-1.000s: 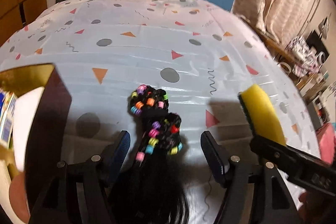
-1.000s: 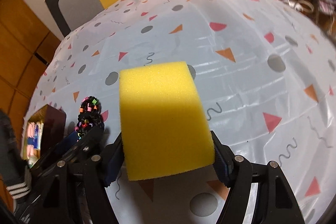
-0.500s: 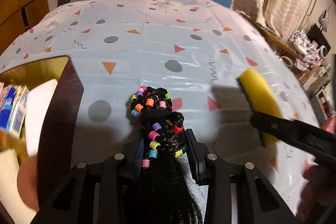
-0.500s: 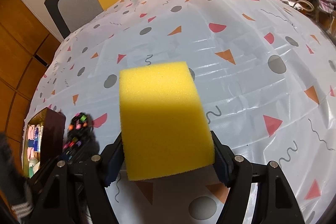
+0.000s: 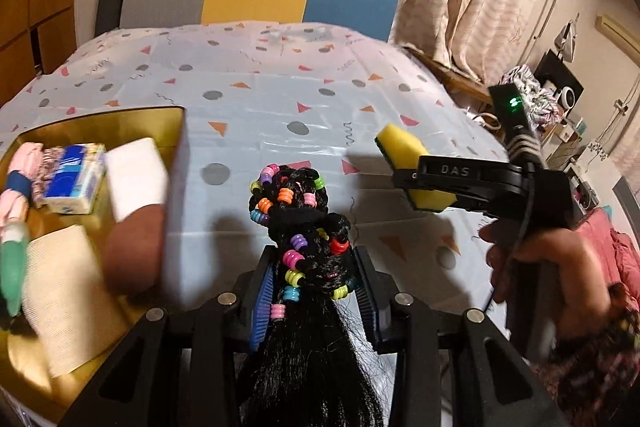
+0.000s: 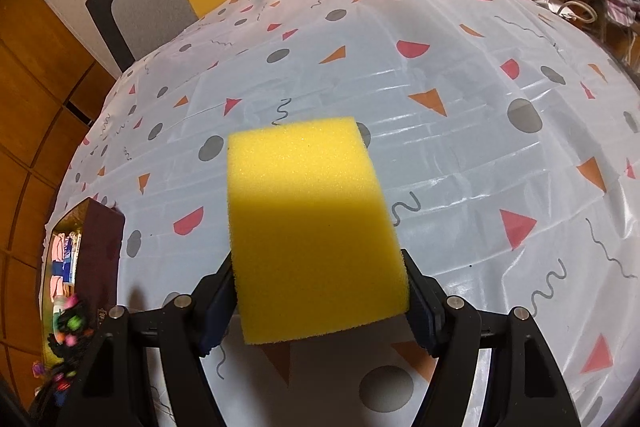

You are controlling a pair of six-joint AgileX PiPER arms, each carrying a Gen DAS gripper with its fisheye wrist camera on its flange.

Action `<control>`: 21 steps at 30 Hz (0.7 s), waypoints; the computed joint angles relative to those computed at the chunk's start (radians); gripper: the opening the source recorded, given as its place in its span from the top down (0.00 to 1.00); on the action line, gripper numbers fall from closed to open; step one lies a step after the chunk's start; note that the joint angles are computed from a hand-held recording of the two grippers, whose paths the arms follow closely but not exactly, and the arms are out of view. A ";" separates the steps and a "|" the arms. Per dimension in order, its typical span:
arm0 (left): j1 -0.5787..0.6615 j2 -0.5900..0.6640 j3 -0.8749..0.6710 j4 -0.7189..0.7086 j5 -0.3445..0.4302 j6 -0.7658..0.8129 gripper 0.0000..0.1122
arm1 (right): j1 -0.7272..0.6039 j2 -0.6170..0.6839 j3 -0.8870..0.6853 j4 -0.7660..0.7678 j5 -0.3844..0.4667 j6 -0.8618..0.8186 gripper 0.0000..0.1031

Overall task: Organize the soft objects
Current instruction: 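Release the hair piece into the tray with the left gripper while the right holds the sponge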

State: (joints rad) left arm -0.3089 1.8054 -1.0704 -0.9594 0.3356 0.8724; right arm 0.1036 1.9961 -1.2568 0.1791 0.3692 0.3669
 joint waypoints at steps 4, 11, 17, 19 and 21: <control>0.075 -0.070 0.057 -0.083 0.044 0.106 0.67 | 0.006 -0.011 0.015 -0.026 -0.015 0.022 0.29; 0.243 -0.109 0.054 -0.122 0.127 0.169 0.67 | 0.018 -0.040 0.048 -0.048 -0.039 0.047 0.29; 0.351 -0.035 -0.059 -0.029 0.149 0.081 0.67 | 0.029 -0.076 0.085 -0.059 -0.068 0.076 0.29; 0.377 0.003 -0.108 0.014 0.154 0.036 0.67 | 0.036 -0.080 0.090 -0.085 -0.070 0.104 0.29; 0.396 0.043 -0.158 0.074 0.161 -0.021 0.67 | 0.040 -0.080 0.093 -0.089 -0.072 0.107 0.29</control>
State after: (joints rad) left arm 0.0870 1.8482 -1.2286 -0.8851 0.4968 0.8519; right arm 0.1440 1.9157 -1.1642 0.0897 0.2971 0.4743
